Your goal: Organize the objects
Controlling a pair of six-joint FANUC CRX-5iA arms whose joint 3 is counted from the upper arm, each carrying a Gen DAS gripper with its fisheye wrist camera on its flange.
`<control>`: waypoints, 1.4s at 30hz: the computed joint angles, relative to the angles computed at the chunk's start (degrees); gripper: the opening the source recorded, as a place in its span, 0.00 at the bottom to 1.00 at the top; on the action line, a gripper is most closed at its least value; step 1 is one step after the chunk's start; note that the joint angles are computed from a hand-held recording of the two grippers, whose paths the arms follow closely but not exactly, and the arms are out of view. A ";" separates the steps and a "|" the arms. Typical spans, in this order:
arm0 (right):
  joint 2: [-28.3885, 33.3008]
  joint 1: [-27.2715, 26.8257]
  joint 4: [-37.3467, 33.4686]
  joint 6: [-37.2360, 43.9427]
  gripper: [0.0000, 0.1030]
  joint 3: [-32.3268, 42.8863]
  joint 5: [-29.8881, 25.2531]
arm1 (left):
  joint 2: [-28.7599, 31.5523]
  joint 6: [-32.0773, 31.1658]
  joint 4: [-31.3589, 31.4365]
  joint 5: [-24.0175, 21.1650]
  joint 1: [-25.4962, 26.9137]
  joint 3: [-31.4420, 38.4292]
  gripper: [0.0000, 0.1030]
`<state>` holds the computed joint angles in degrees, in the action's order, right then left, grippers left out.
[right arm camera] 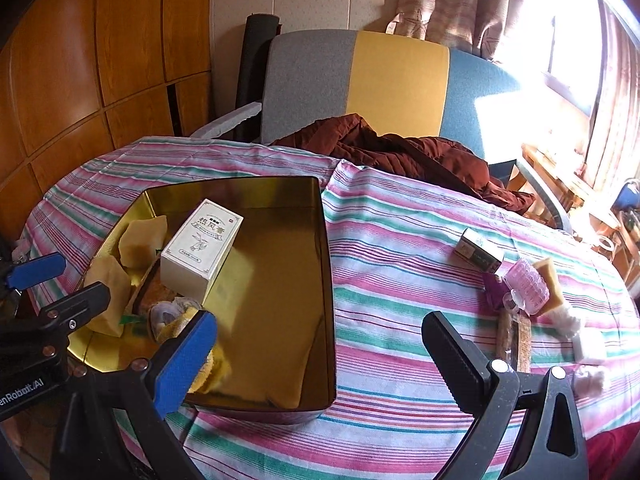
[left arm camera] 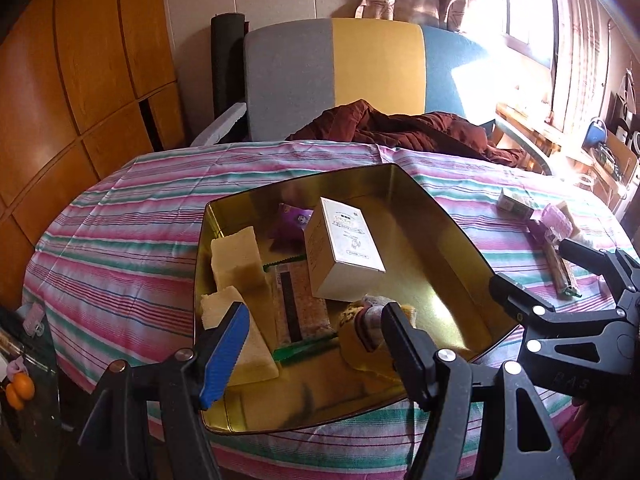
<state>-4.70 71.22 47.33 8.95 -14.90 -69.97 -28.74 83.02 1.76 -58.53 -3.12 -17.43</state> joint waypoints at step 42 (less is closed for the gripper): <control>-27.92 -24.83 -7.69 -20.90 1.00 -17.19 -3.68 | 20.50 -5.13 1.65 -1.64 -22.40 13.76 0.67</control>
